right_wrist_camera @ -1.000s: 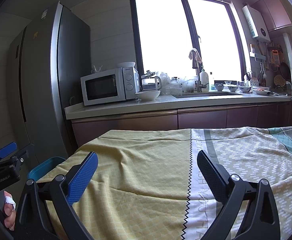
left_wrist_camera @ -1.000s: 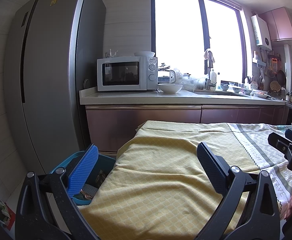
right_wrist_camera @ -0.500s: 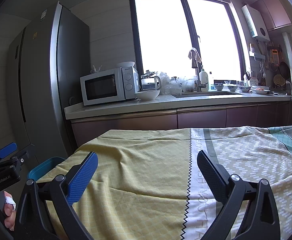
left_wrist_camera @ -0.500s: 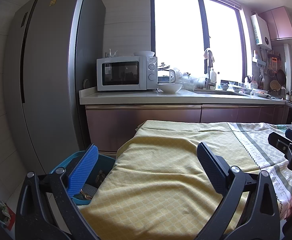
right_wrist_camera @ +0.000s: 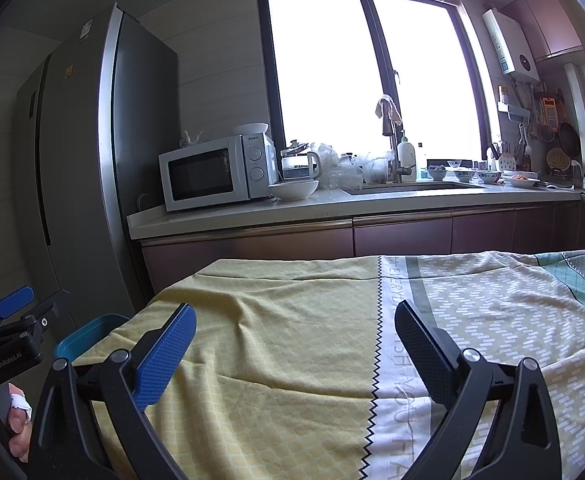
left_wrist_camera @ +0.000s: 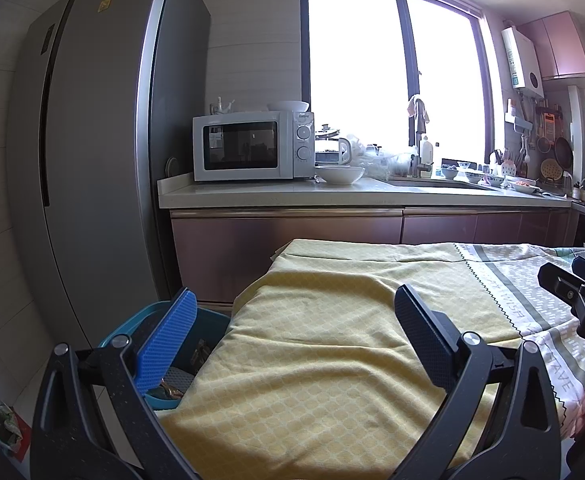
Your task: Collect trash
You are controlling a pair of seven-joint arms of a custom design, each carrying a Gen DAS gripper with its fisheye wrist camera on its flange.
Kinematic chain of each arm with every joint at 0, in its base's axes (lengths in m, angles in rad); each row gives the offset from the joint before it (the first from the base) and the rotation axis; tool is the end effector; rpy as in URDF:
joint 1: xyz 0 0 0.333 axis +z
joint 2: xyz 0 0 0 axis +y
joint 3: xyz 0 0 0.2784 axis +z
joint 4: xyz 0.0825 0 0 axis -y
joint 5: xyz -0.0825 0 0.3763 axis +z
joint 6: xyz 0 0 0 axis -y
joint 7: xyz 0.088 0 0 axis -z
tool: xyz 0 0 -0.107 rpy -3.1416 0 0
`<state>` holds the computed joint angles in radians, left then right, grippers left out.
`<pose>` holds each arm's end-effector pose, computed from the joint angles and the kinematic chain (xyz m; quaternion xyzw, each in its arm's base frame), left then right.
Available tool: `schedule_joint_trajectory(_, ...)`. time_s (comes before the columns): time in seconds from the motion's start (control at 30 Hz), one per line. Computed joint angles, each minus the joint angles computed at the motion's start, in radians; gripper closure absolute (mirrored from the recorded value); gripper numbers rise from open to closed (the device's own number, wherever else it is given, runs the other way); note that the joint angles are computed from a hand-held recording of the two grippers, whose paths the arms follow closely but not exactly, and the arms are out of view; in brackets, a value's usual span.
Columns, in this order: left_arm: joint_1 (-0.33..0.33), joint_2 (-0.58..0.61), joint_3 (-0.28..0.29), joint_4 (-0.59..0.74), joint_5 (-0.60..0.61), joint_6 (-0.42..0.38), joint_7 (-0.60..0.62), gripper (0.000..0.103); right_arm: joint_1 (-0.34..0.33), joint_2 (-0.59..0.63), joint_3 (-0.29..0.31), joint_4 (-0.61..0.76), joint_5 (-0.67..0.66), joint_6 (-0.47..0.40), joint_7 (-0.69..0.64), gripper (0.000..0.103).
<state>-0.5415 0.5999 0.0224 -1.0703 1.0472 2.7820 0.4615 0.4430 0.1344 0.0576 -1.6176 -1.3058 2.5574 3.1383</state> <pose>0.6207 -0.4061 0.5698 -0.5007 0.6175 -0.4672 0.3869 0.5561 0.3174 0.5903 -0.5056 0.6265 -0.4117 0.4270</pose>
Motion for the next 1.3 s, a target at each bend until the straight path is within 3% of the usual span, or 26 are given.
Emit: schedule_joint_trajectory(1.3,-0.004,0.033,0.0,0.03,-0.038,-0.004,0.038,0.006,0.004,0.0,0.003,-0.005,0.004,-0.016,0.014,0.007)
